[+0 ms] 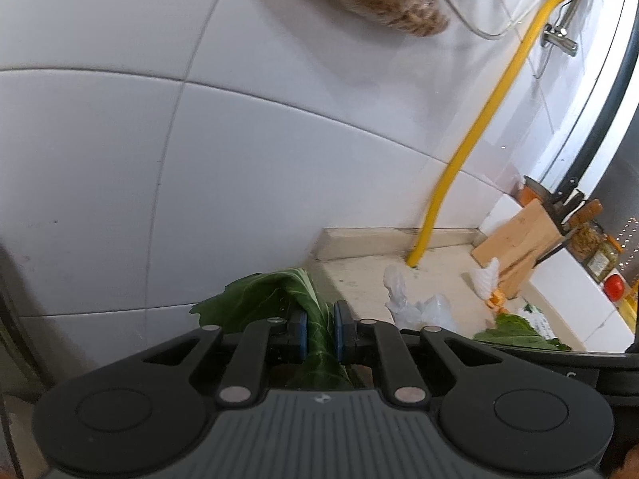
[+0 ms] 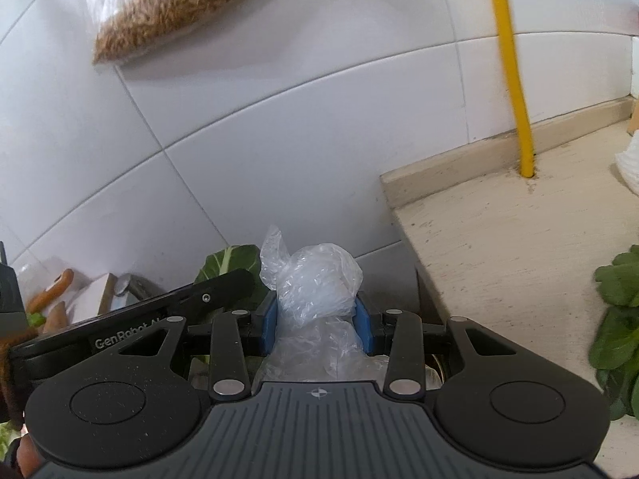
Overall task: Collect trash
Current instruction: 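Carry the bok choy and clear bag down toward the black trash bin, then open both tools over the bin to drop the bag and bok choy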
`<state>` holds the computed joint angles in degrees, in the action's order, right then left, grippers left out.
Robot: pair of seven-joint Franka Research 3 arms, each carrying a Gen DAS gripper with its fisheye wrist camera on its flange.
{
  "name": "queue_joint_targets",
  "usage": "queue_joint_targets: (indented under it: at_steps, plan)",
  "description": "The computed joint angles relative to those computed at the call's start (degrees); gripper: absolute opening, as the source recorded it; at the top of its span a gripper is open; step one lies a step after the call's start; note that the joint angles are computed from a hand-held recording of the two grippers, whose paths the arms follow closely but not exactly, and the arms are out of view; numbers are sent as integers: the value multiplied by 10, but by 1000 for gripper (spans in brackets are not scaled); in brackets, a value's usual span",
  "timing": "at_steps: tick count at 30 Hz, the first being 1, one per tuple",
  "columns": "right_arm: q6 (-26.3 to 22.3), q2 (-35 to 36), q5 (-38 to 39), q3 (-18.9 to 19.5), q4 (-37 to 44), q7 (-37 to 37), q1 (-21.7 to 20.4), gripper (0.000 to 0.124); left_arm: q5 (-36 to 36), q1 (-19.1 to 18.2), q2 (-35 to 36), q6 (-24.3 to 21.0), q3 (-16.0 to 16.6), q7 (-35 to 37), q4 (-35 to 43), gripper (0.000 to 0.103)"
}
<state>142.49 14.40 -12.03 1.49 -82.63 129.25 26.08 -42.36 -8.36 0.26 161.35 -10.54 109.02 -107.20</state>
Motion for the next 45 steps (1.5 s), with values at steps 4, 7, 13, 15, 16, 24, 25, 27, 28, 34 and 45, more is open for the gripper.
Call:
queue_joint_targets:
  at_steps: [4, 7, 13, 15, 16, 24, 25, 27, 28, 34, 45]
  plan:
    - [-18, 22, 4, 1, 26, -6, 4, 46, 8, 4, 6, -5, 2, -8, 0, 9]
    - [-30, 35, 10, -1, 38, -7, 6, 46, 55, 8, 11, -7, 2, -47, -3, 9]
    - [-50, 60, 26, -7, 58, -6, 7, 46, 133, 13, 24, -21, -1, -102, 3, 9]
    - [-52, 64, 30, -8, 59, -6, 7, 46, 147, 16, 30, -30, -2, -119, 8, 9]
    - [-54, 66, 34, -8, 60, -7, 7, 46, 159, 17, 32, -32, -3, -130, 9, 9]
    - [-62, 75, 47, -10, 63, -16, 4, 46, 234, 24, 50, -47, -7, -188, 23, 9]
    - [-63, 76, 49, -10, 62, -17, 4, 46, 238, 25, 51, -51, -8, -192, 25, 9]
    - [-67, 80, 53, -10, 64, -18, 2, 46, 246, 27, 58, -63, -10, -198, 31, 9]
    - [-71, 84, 55, -10, 68, -19, 1, 46, 248, 28, 60, -69, -11, -201, 34, 9]
    - [-86, 109, 64, -13, 92, -25, 0, 46, 257, 32, 75, -101, -15, -211, 52, 9]
    - [-123, 163, 86, -21, 144, -8, -6, 49, 273, 37, 105, -146, -19, -232, 86, 11]
